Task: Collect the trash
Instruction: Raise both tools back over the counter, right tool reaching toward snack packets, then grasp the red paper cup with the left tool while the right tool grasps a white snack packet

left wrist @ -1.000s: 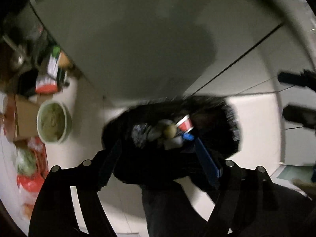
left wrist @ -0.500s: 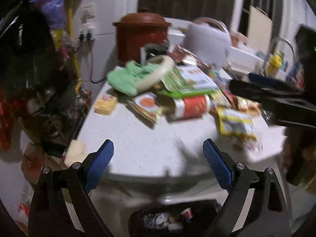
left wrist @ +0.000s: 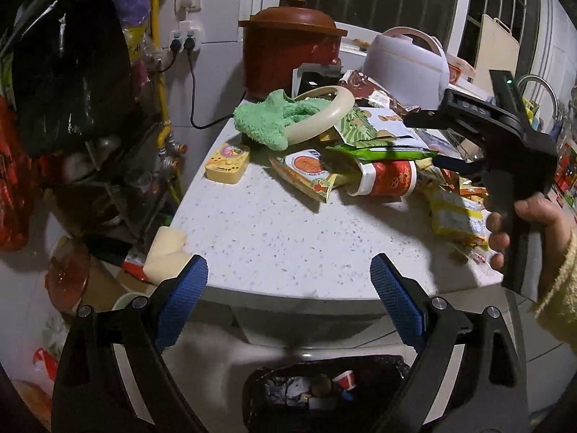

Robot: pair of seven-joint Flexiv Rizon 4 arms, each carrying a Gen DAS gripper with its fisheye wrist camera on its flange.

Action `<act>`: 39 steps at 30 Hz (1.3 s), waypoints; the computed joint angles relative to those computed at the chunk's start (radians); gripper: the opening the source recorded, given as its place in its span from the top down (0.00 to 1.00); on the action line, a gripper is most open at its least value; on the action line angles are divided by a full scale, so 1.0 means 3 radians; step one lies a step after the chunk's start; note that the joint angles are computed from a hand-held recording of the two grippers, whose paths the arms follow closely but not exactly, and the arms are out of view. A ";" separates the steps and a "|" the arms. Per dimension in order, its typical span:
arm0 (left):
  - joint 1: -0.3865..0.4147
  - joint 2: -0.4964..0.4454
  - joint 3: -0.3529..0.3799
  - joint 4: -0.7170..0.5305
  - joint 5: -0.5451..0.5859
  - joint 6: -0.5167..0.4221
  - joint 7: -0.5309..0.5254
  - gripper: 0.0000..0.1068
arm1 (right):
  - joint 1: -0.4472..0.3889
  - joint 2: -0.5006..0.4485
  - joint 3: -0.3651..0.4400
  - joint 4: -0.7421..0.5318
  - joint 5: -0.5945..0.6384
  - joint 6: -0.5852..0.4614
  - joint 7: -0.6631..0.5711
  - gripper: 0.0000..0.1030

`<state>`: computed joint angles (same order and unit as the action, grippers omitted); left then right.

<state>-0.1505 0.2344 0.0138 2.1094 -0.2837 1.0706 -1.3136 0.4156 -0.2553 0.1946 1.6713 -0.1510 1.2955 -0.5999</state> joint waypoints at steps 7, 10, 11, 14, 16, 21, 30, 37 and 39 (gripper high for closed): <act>-0.0008 0.0006 -0.0002 0.0003 0.0016 -0.0064 0.0061 0.16 | -0.0376 -0.0241 0.0519 -0.0341 0.1208 0.0221 -0.0616 0.83; -0.0015 -0.0025 0.0000 -0.0010 -0.0011 -0.0032 0.0094 0.16 | -0.0348 -0.0147 0.0508 -0.0321 0.1243 0.0260 -0.0743 0.87; -0.0010 -0.0042 -0.0006 -0.0020 -0.0006 -0.0014 0.0090 0.16 | -0.0338 -0.0102 0.0501 -0.0317 0.1264 0.0292 -0.0762 0.90; -0.0017 -0.0127 -0.0020 -0.0063 -0.0042 0.0073 0.0105 0.16 | -0.0280 0.0056 0.0389 -0.0244 0.1208 0.0385 -0.0712 0.93; -0.0051 -0.0217 -0.0034 -0.0117 -0.0141 0.0110 0.0155 0.16 | -0.0283 0.0167 0.0333 -0.0204 0.1170 0.0411 -0.0699 0.94; -0.0194 -0.0484 -0.0100 -0.0293 -0.0609 0.0149 0.0449 0.16 | -0.0260 0.0563 0.0137 0.0059 0.0853 0.0466 -0.0508 0.94; -0.0281 -0.1214 -0.0331 -0.0990 -0.0255 0.0235 0.0013 0.16 | -0.0386 0.1078 0.0024 0.0560 0.0385 0.0617 -0.0045 0.94; -0.0405 -0.1618 -0.0242 -0.1518 0.0567 -0.0054 -0.0703 0.17 | -0.0347 0.1204 -0.0007 0.0776 0.0554 0.0610 -0.0071 0.94; -0.0318 -0.1597 -0.0343 -0.1416 0.0332 0.0059 -0.0557 0.31 | -0.0318 0.1196 -0.0018 0.0786 0.0630 0.0600 -0.0111 0.94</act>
<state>-0.2460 -0.2446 -0.0891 1.6847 -0.1841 1.0882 -1.4808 0.3201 0.1035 0.1892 1.9070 0.0379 1.4755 -0.6334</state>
